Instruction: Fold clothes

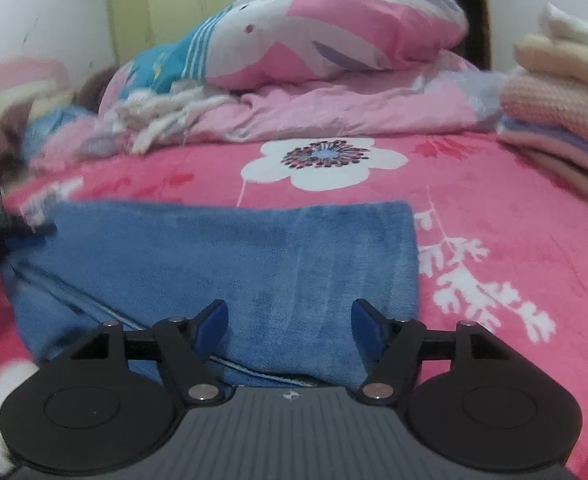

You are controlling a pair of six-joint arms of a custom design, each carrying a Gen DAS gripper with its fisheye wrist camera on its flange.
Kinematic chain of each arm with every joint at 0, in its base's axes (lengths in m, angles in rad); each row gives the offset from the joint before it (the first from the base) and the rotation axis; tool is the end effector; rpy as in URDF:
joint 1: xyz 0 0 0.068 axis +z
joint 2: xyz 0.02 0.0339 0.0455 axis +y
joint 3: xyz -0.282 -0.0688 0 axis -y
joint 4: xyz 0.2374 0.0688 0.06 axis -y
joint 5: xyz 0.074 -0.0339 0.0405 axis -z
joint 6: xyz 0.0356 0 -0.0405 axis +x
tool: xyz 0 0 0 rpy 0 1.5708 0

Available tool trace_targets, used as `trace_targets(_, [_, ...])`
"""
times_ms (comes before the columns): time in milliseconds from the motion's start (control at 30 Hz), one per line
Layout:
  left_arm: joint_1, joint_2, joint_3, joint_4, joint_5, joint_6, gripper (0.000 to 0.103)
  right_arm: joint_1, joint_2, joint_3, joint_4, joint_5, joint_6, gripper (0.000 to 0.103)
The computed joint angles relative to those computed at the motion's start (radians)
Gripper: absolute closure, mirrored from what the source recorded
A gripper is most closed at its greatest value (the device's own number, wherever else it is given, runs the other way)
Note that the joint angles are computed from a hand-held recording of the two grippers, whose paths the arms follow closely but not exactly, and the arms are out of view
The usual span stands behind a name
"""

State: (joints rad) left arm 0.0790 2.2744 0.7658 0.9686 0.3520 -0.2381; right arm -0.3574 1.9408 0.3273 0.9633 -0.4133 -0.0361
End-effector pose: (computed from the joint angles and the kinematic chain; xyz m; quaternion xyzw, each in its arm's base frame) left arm 0.3690 0.0169 0.0401 -0.0500 0.8595 -0.1904 0.4716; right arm 0.2454 -0.0764 0.0721 0.0503 0.8801 0.0953 0.4623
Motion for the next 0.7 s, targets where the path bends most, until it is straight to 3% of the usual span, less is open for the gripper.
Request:
trace_targets(100, [0.012, -0.001, -0.028, 0.054, 0.028, -0.017, 0.069, -0.128, -0.094, 0.015, -0.170, -0.162, 0.032, 0.030])
trace_targets(200, [0.047, -0.018, -0.123, 0.192, 0.117, -0.050, 0.067, -0.275, -0.132, 0.058, -0.332, -0.317, 0.052, 0.028])
trace_targets(367, [0.095, -0.127, -0.297, 0.241, 0.195, -0.102, 0.059, -0.489, -0.045, 0.217, -0.644, -0.521, 0.084, 0.025])
trace_targets(467, [0.140, -0.113, -0.359, 0.279, 0.253, -0.183, 0.051, -0.549, 0.072, 0.309, -0.754, -0.583, 0.074, 0.024])
trace_targets(567, [0.157, -0.047, -0.371, 0.330, 0.296, -0.272, 0.046, -0.536, 0.160, 0.374, -0.794, -0.576, 0.059, 0.024])
trace_targets(700, [0.110, 0.004, -0.293, 0.259, 0.253, -0.347, 0.039, -0.487, 0.189, 0.433, -0.834, -0.580, 0.034, 0.023])
